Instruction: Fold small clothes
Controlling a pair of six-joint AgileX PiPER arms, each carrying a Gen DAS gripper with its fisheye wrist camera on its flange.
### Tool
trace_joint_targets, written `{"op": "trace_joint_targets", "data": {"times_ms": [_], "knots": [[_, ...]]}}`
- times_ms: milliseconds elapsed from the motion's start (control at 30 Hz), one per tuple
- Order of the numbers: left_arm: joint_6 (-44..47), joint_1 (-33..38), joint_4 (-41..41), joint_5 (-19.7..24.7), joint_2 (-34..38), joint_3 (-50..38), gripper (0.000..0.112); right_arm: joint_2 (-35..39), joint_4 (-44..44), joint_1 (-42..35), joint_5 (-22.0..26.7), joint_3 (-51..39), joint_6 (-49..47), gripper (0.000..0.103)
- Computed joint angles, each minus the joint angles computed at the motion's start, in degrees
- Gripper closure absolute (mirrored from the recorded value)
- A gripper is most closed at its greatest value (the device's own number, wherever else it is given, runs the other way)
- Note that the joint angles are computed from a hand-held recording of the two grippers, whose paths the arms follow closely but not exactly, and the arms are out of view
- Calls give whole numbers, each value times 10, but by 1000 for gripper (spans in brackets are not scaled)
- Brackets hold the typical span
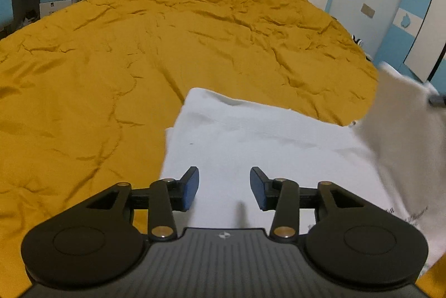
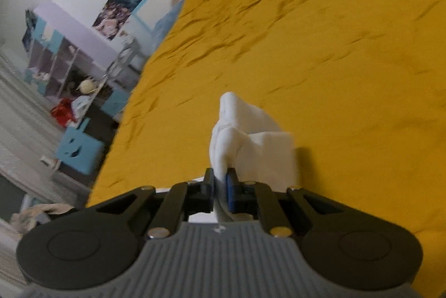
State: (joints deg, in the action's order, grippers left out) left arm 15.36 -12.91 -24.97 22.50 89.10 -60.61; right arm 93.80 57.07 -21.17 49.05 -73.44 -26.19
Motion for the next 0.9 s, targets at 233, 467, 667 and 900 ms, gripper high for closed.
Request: {"op": "trace_joint_targets", "data": {"times_ms": [233, 467, 667, 900], "knots": [[74, 60, -71, 48, -11, 0, 62, 48, -107, 204, -111, -60, 223, 100], [146, 119, -148, 62, 0, 2, 62, 159, -219, 356, -169, -178, 387, 100], [160, 145, -166, 64, 10, 0, 62, 276, -401, 440, -143, -315, 568, 100], [157, 151, -164, 64, 20, 0, 62, 364, -383, 450, -111, -385, 554, 99]]}}
